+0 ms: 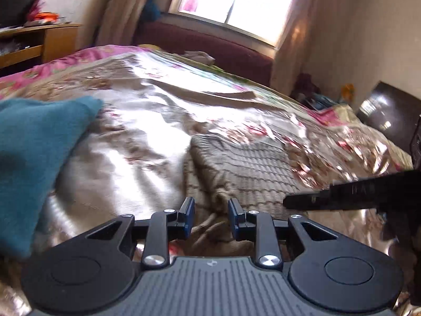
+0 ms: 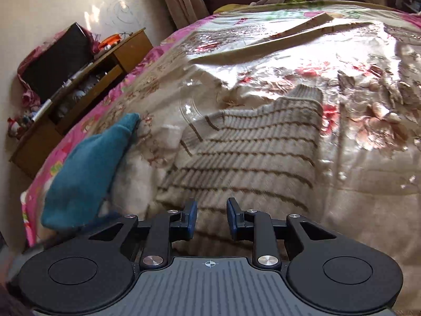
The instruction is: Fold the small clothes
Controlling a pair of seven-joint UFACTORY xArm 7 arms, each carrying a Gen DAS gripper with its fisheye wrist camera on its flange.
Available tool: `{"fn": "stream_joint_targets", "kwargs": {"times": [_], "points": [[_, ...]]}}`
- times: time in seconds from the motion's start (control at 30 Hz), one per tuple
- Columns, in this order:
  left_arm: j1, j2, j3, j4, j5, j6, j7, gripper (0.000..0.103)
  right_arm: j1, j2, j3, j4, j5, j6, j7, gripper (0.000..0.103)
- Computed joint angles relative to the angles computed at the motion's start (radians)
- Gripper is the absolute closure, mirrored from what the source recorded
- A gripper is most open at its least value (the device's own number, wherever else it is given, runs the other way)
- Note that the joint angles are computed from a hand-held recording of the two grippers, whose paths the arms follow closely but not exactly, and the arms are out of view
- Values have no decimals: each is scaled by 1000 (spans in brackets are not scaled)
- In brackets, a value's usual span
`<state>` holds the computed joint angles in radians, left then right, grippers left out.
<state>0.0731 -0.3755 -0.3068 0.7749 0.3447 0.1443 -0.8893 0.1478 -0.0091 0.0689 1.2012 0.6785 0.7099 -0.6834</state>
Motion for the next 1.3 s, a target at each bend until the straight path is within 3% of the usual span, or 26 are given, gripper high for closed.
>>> {"fn": "stream_joint_targets", "kwargs": {"times": [0.1, 0.2, 0.3, 0.43, 0.67, 0.8, 1.0, 1.17, 1.3], "points": [[-51, 96, 42, 68, -18, 29, 70, 71, -6, -40, -13, -67, -13, -5, -12, 77], [5, 148, 7, 121, 80, 145, -35, 71, -9, -49, -19, -106, -33, -36, -4, 79], [-41, 145, 71, 96, 33, 184, -46, 69, -12, -27, -18, -124, -115, -81, 66, 79], [-53, 147, 67, 106, 153, 233, -103, 68, -24, -24, -24, -135, -90, -53, 66, 79], [-79, 137, 100, 94, 194, 222, -157, 66, -14, -66, -29, -135, -79, -62, 42, 78], [-72, 146, 83, 110, 275, 251, -196, 66, -2, -38, -24, -94, -55, -119, 44, 77], [-94, 147, 116, 99, 261, 234, -193, 66, 17, 80, 20, 29, -105, -152, 94, 77], [-93, 138, 120, 86, 245, 216, -183, 66, 46, 208, 78, 165, -176, -168, 125, 77], [-85, 136, 117, 80, 243, 205, -176, 66, 92, 321, 94, 267, -308, -182, 208, 77]]}}
